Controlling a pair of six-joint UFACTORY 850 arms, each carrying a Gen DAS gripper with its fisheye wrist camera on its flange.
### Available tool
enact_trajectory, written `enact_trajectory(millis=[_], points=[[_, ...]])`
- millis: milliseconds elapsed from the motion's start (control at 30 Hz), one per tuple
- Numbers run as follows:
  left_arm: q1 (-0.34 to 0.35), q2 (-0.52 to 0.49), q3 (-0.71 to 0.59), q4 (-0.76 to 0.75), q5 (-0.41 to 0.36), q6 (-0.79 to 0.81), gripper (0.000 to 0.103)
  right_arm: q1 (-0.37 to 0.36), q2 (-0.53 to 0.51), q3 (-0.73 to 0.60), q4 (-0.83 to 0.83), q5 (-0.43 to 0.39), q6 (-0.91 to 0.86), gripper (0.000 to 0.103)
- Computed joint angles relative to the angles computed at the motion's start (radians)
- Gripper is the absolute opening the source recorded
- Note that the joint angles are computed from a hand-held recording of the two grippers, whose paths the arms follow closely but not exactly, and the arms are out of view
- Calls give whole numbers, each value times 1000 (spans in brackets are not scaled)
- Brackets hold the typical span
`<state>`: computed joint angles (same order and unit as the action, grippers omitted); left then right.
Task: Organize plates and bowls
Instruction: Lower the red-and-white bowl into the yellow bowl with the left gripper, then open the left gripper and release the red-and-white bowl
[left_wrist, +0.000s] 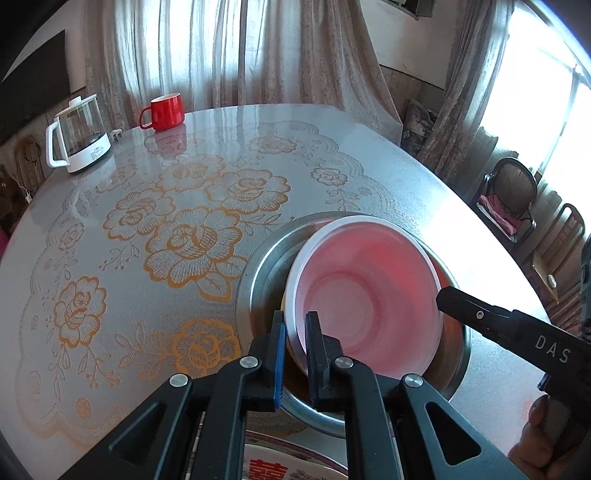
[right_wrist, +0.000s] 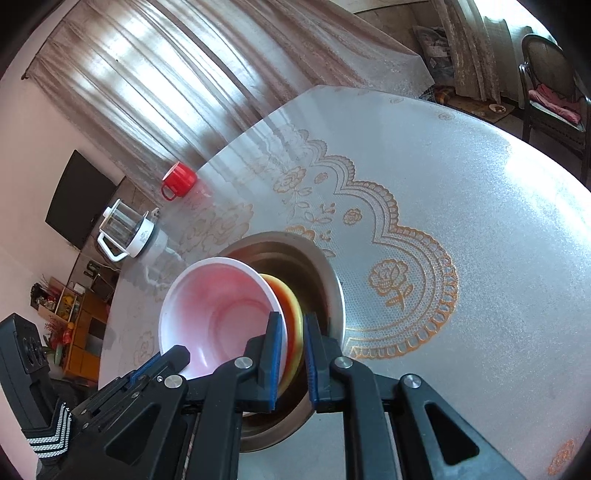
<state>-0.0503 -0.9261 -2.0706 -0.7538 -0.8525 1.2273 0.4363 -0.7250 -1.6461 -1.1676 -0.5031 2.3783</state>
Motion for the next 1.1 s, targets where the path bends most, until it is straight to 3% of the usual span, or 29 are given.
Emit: enact_trajectory(millis=[100,367,533,967,1100], points=[[-4,2,9,11,15,4,11,3,-5,-12,13,-14,-25,12],[2,52,92,-50,76,78,26,3,-45,-82,142,-65,-212,12],[13,82,131,-112,100,146,27,8,-54,-94,157,-77,-238,12],[53,65,99,-139,43,133,29,32,-33,-61,91,-112,-173,13],[68,45,68,-139,36,122,29,45,-3,-10,4,-115,-64,15]])
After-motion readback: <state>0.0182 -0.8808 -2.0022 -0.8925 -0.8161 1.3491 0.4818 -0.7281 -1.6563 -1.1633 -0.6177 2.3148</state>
